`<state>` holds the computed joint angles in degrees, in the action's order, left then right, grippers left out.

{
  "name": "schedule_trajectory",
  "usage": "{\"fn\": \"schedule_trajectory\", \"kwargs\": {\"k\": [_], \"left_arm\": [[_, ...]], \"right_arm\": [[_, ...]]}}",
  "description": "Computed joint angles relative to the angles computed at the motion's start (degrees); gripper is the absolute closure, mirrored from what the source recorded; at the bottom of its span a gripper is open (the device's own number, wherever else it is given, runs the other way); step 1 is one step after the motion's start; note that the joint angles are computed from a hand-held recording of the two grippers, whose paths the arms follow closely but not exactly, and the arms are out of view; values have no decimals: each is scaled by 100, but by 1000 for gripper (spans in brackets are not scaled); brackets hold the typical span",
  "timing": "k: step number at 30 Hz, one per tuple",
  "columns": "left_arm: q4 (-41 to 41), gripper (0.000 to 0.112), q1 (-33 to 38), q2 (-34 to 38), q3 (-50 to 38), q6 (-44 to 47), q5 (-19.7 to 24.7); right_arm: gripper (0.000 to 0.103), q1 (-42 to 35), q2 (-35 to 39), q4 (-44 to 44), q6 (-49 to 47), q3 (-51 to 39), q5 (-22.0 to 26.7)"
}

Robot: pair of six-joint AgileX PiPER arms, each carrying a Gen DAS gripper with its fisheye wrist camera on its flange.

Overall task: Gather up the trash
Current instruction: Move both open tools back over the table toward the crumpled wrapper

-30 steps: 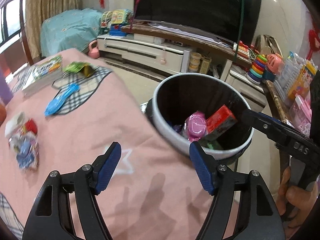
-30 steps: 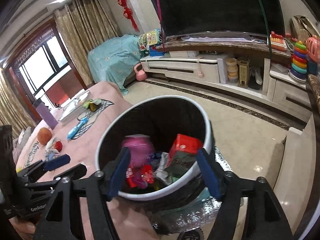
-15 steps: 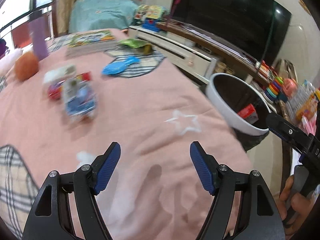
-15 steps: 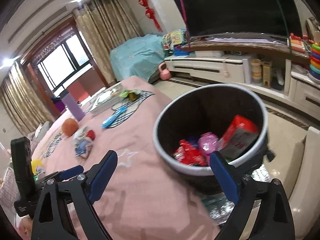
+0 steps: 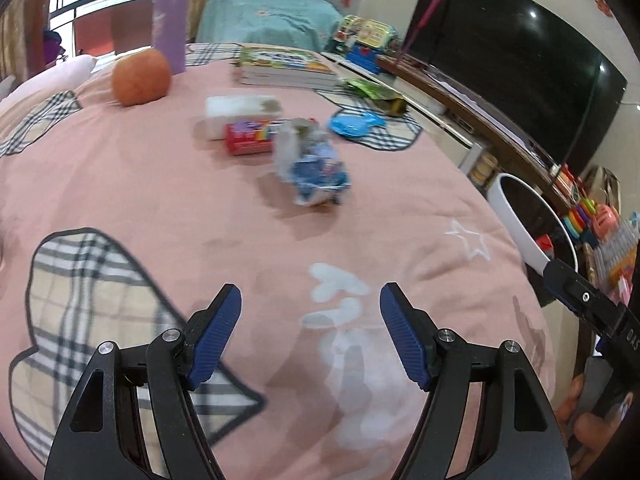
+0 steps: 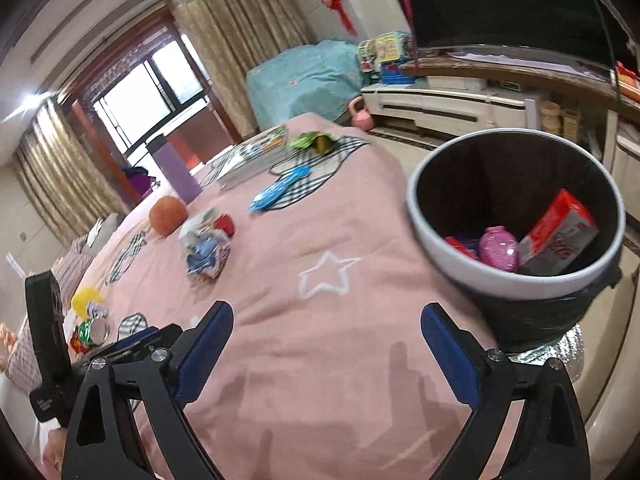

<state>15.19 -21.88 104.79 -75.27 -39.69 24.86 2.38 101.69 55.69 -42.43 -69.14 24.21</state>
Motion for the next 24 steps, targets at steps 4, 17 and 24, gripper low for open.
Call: {"fn": "schedule_trajectory", "kwargs": {"k": [4,17,24], "left_arm": [[-121,39,227,-91,221,172,-148],[-291,39,814,-23,110,922,-62],[-449,39,1080,282,-370,1536,126]], "right_arm": [[7,201,53,-151,123,-67,40],[7,795,398,189,-159,-397,-248],[7,1040,969,-536,648,-1218,165]]}}
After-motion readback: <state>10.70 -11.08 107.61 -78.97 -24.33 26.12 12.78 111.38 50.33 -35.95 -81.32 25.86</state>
